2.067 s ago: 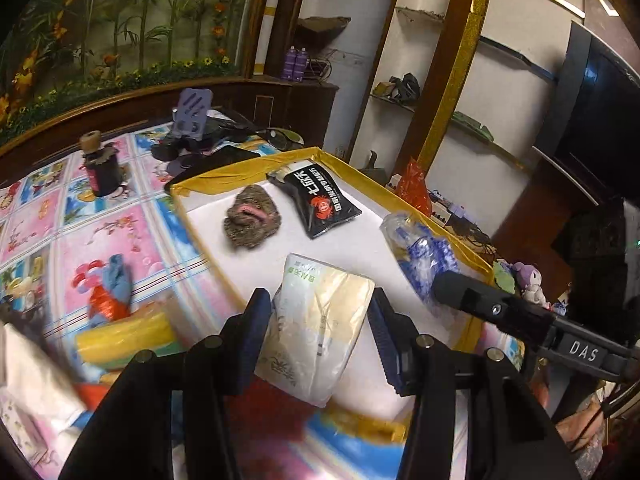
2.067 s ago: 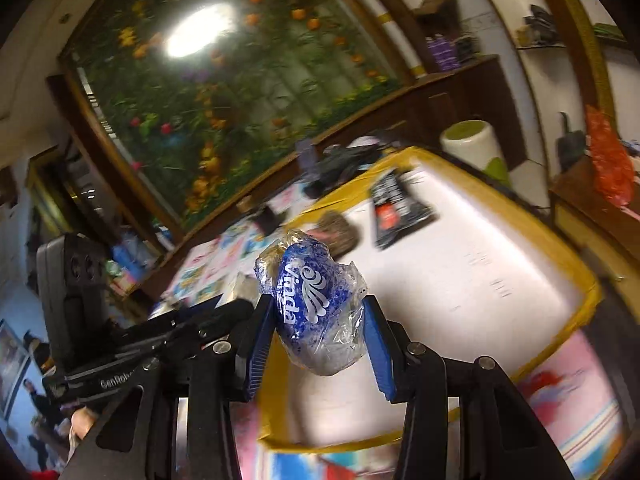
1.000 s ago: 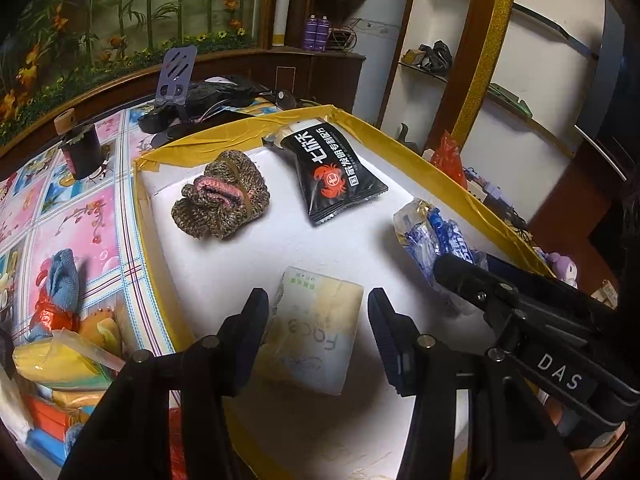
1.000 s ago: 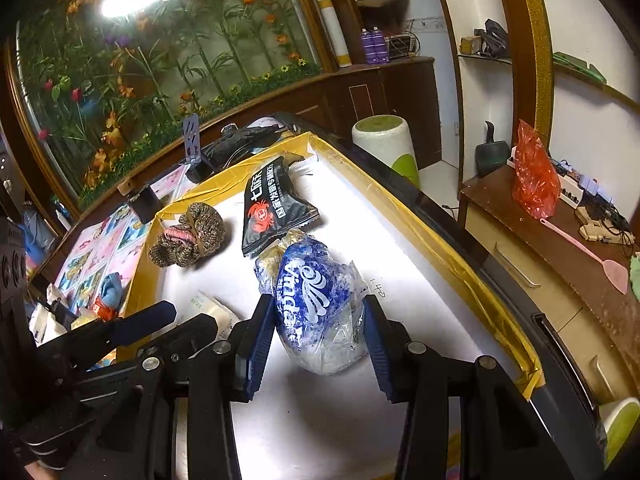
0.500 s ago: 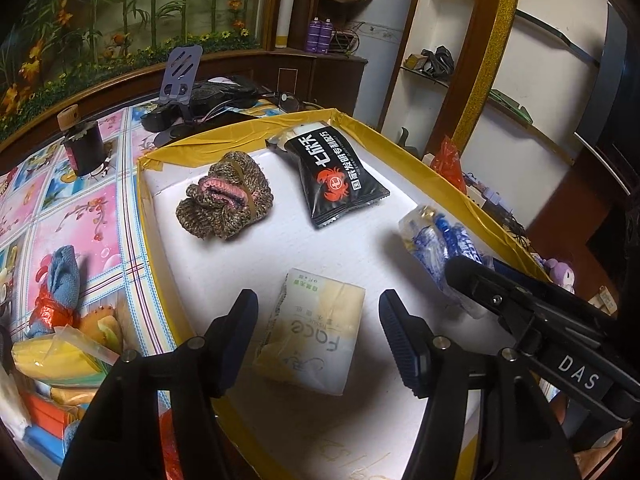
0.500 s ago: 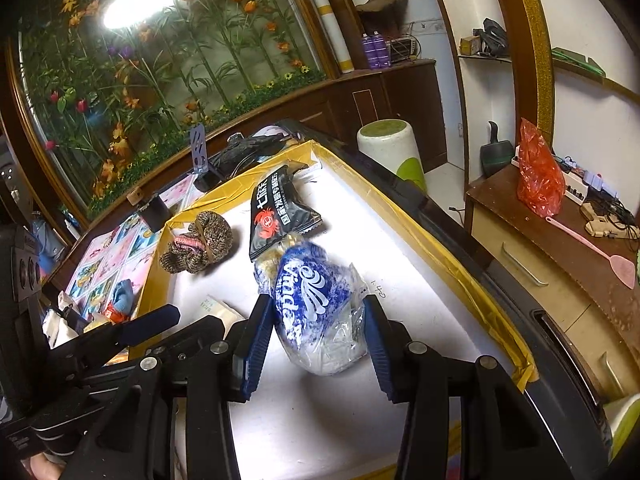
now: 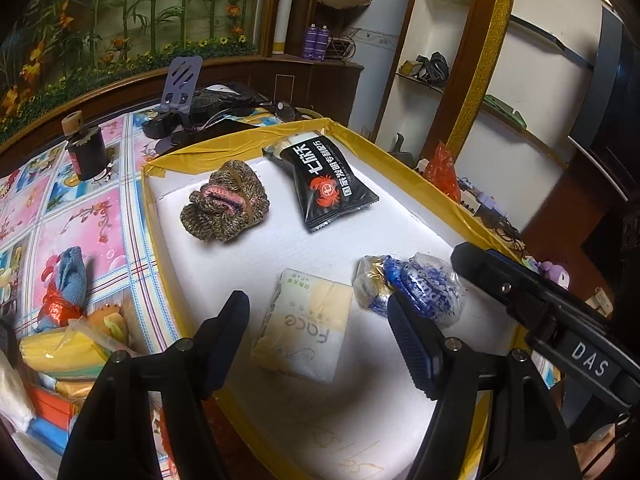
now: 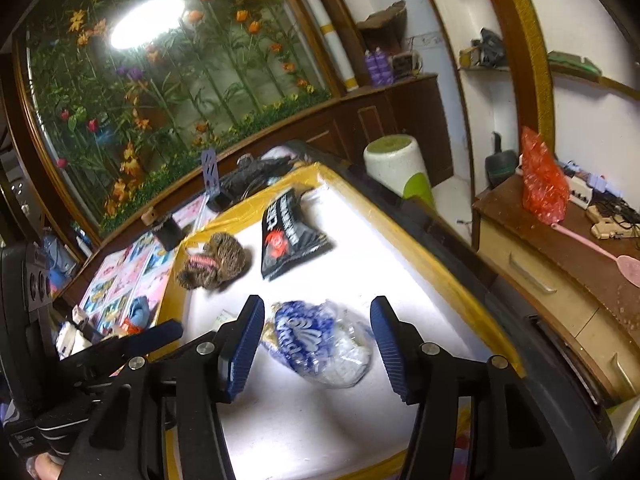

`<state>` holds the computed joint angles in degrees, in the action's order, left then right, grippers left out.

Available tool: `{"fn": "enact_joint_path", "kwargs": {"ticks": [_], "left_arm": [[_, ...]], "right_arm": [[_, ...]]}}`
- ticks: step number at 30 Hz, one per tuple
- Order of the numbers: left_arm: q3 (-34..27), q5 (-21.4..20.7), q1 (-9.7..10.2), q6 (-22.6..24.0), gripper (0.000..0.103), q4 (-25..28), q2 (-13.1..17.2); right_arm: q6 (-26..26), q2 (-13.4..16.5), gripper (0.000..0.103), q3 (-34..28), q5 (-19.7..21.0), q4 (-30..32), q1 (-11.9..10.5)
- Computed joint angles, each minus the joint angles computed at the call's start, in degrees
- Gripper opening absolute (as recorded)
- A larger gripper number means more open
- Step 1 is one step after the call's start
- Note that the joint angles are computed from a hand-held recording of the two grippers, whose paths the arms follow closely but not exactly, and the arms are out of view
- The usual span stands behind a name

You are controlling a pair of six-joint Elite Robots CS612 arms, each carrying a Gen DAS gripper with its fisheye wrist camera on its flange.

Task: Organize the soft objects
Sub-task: 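Grasp the lemon-print tissue pack from the pile with the left gripper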

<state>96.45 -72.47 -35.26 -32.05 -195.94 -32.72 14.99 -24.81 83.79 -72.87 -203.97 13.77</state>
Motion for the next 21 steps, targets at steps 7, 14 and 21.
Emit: {"fn": "enact_joint_path", "kwargs": {"ticks": [7, 14, 21], "left_arm": [[3.81, 1.23, -0.50, -0.82, 0.071, -4.61, -1.58], [9.16, 3.69, -1.18, -0.49, 0.077, -11.06, -3.48], [14.83, 4.55, -0.89, -3.01, 0.078, -15.41, -5.19]], "right_arm": [[3.42, 0.27, 0.063, 0.90, 2.35, -4.38, -0.98], [2.76, 0.14, 0.064, 1.33, 3.02, -5.33, -1.07], [2.94, 0.10, 0.064, 1.18, 3.01, -4.60, -1.12]]}}
